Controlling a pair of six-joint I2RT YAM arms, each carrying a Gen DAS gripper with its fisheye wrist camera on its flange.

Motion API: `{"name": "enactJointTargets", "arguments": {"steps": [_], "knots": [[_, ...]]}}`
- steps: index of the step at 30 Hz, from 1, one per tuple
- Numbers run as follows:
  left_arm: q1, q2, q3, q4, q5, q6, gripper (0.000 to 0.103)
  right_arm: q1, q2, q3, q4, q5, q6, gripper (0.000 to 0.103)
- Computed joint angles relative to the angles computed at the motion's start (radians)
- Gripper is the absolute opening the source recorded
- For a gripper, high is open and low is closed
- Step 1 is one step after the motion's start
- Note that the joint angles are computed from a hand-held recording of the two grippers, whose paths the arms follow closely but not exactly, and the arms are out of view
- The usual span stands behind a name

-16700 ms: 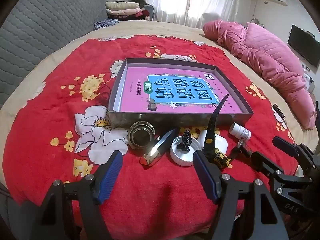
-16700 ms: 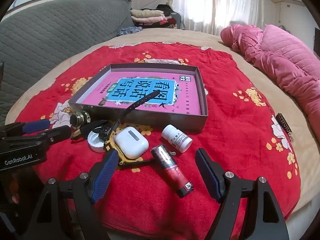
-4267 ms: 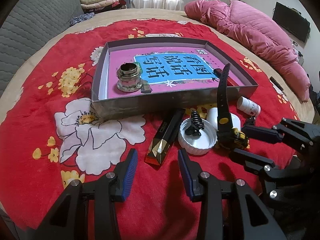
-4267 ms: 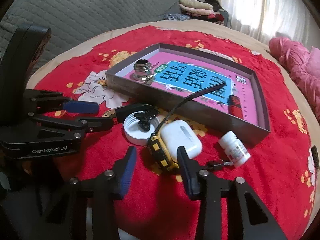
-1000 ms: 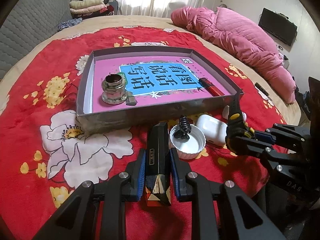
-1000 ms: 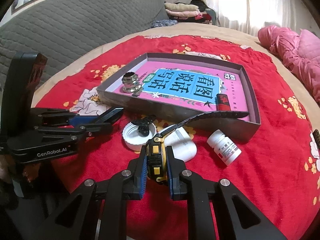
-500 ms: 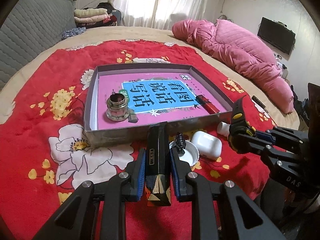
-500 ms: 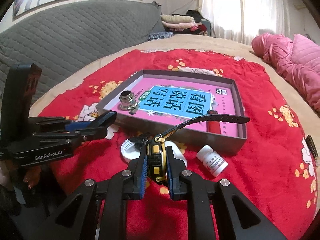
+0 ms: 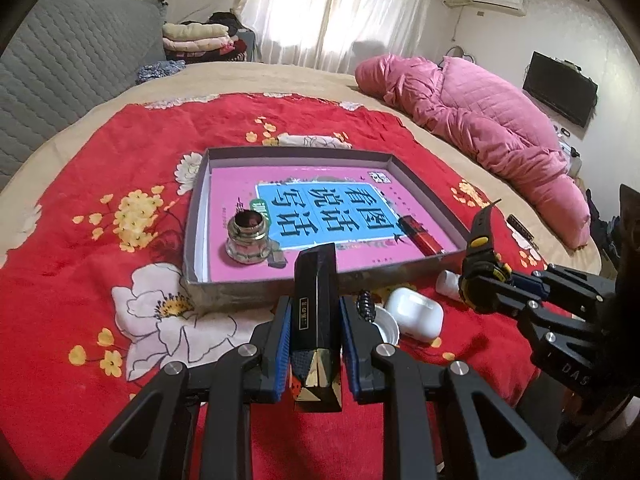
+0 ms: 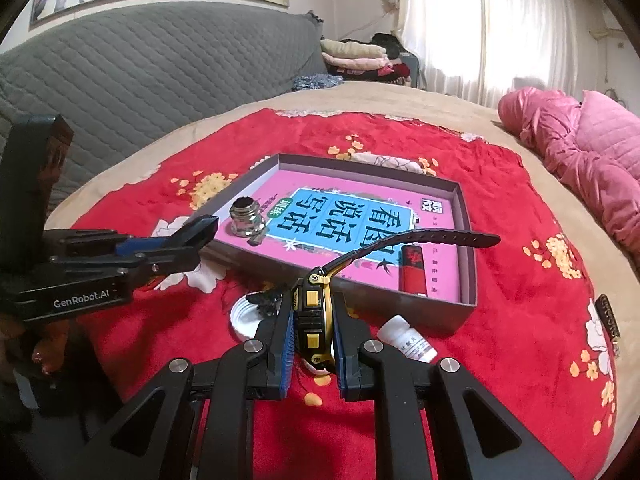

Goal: Organize rigid objects
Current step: 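Lift the black pen with the left tool while the right tool lifts the tape measure, then carry the black pen and the tape measure over the grey box with both tools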

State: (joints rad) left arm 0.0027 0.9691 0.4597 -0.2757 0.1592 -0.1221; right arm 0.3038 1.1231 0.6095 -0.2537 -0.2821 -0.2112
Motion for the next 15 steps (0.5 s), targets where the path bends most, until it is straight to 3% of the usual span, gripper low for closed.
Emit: {"name": "enactJointTargets", "arguments": {"steps": [15], "knots": [[-0.052, 0.072, 0.068, 0.04, -0.03, -0.051, 0.023, -0.036, 0.03, 0.045, 0.032, -0.008, 0.008, 0.017]]}}
